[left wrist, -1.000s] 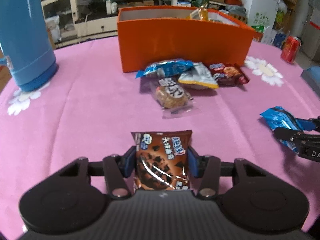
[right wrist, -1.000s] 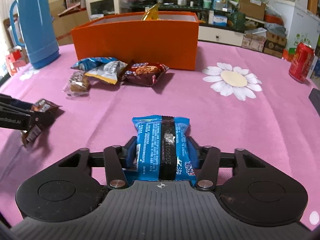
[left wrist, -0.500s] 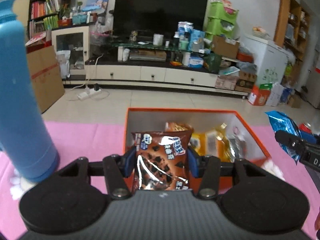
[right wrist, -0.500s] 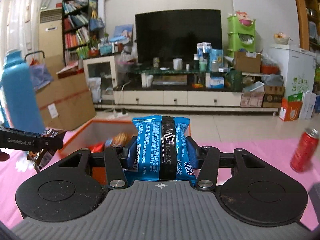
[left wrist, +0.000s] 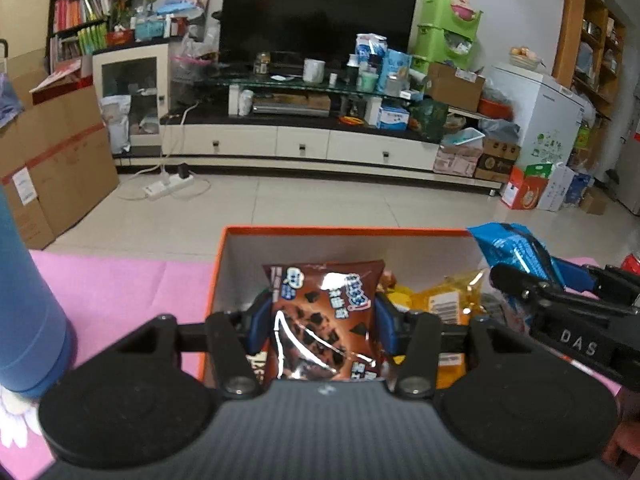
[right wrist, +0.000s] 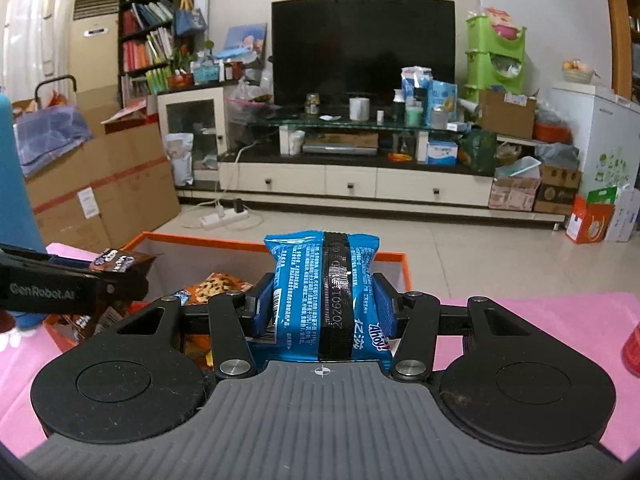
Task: Organize snacks
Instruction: 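Carry both packets over the orange box and open both tools to drop them, then move both tools back toward the blue cookie packet on the table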
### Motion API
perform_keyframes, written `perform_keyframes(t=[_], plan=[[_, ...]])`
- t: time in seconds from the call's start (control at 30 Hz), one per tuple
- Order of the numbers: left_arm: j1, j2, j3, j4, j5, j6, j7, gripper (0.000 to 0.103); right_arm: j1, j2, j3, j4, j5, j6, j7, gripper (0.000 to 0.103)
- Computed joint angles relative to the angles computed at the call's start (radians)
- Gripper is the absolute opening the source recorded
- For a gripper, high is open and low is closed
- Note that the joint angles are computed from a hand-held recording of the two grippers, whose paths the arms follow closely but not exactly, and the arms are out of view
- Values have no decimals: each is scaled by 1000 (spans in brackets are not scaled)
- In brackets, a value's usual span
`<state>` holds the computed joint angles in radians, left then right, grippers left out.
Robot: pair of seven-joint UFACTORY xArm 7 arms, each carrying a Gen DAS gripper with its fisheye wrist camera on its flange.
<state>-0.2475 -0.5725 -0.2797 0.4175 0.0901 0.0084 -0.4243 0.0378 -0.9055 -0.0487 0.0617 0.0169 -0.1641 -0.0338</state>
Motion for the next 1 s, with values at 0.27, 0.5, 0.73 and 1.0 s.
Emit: perform_keyframes(t=[0.27,0.5,0.73,1.0], plan=[[56,44,-27,-2,10,-18,-24,52,-33,122,102,11,-3,-78,52,33],[116,-2,-81,-22,38,-58,-50,65,-27,106,78,8,-18,-77,51,43],[99,-35,-73,-29,35,-47,-47,70,-24,-45,84,-30,-12,-78,71,57],[69,-84,-53,-36,37,-4,-38,75,3,-287,74,-56,-15,85,94,63]])
